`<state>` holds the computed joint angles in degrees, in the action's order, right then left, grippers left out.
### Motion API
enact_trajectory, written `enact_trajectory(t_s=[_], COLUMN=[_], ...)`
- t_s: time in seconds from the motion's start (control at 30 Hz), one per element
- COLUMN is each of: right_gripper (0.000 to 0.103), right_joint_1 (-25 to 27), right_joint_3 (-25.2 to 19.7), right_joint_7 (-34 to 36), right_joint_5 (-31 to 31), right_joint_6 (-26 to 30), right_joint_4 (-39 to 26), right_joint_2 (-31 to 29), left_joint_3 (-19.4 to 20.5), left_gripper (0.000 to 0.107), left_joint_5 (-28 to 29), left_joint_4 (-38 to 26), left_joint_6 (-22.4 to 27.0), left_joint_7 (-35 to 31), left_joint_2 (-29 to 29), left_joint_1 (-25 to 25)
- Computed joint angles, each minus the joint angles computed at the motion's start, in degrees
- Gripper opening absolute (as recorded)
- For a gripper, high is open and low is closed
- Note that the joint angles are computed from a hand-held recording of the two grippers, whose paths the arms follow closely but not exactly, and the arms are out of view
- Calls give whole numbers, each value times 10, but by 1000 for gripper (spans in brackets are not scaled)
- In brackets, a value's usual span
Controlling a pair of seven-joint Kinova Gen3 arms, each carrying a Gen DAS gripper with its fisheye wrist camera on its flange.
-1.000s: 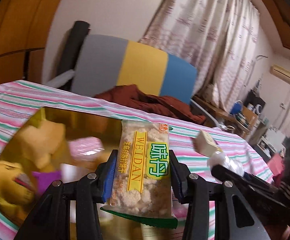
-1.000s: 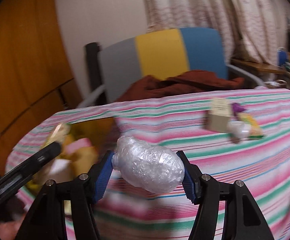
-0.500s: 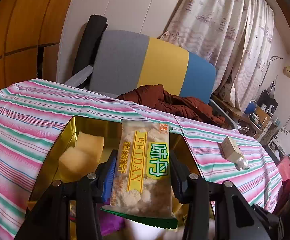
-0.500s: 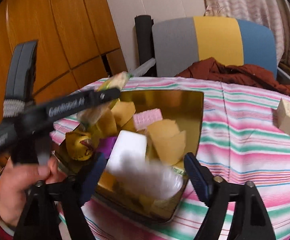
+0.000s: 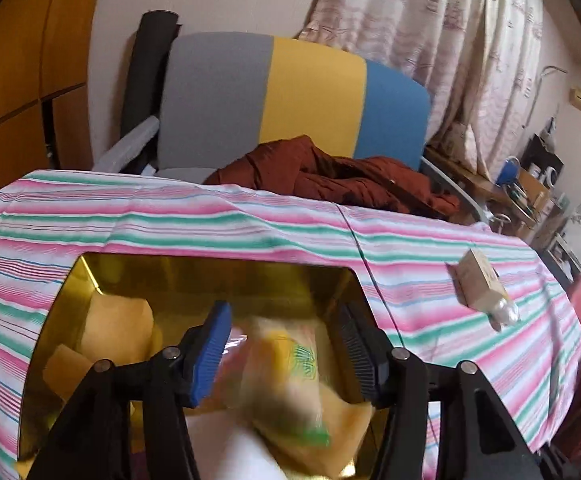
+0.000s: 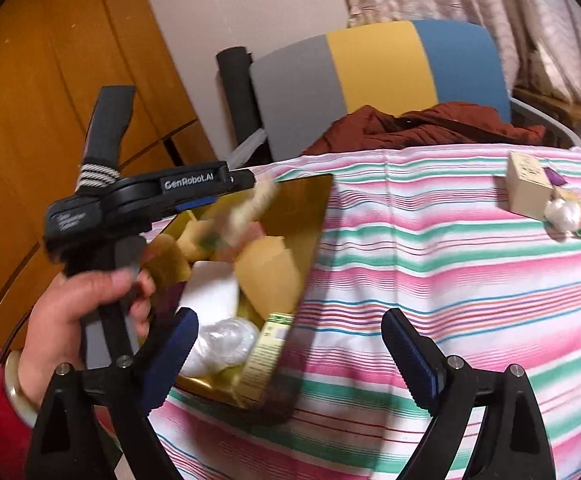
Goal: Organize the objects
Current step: 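Release the bubble-wrapped bundle from the right tool while the left tool drops the WEIDAN packet, then move both tools from the gold tin back toward the remaining items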
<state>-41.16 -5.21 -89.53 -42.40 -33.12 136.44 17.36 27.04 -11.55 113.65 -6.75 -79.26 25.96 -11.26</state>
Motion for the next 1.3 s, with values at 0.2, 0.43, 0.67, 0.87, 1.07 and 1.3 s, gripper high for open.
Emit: enact_trajectory(t_s=[0.2,0.43,0.67,0.87,1.07,1.3], right_gripper=[94,94,94,94,94,94], right_joint_1=[18,33,24,19,34,54], right_joint_3=[-9,-11,-2,17,31,45], right_joint_7=[-43,-84,-74,-25,23,37], right_joint_5=[20,55,37,-15,-67,-88], right_joint_6=[-23,-28,-32,-10,13,33], right_joint_4=[26,29,32,27,31,35], right_joint_2=[-6,3,0,-9,-18,-21], left_joint_3=[-40,-101,-147,-154,-117,-106], left_gripper=[71,71,71,71,71,71], left_joint_5=[15,8,-21,-53,-144,-182], left_joint_4=[63,138,182,199,208,207], left_joint_6=[-82,-135,-169,-173,-180,-171], left_joint_7=[43,100,133,145,203,230], left_joint_2=[-41,-76,-96,-106,-103,-106], left_joint_1=[9,46,92,111,91,111])
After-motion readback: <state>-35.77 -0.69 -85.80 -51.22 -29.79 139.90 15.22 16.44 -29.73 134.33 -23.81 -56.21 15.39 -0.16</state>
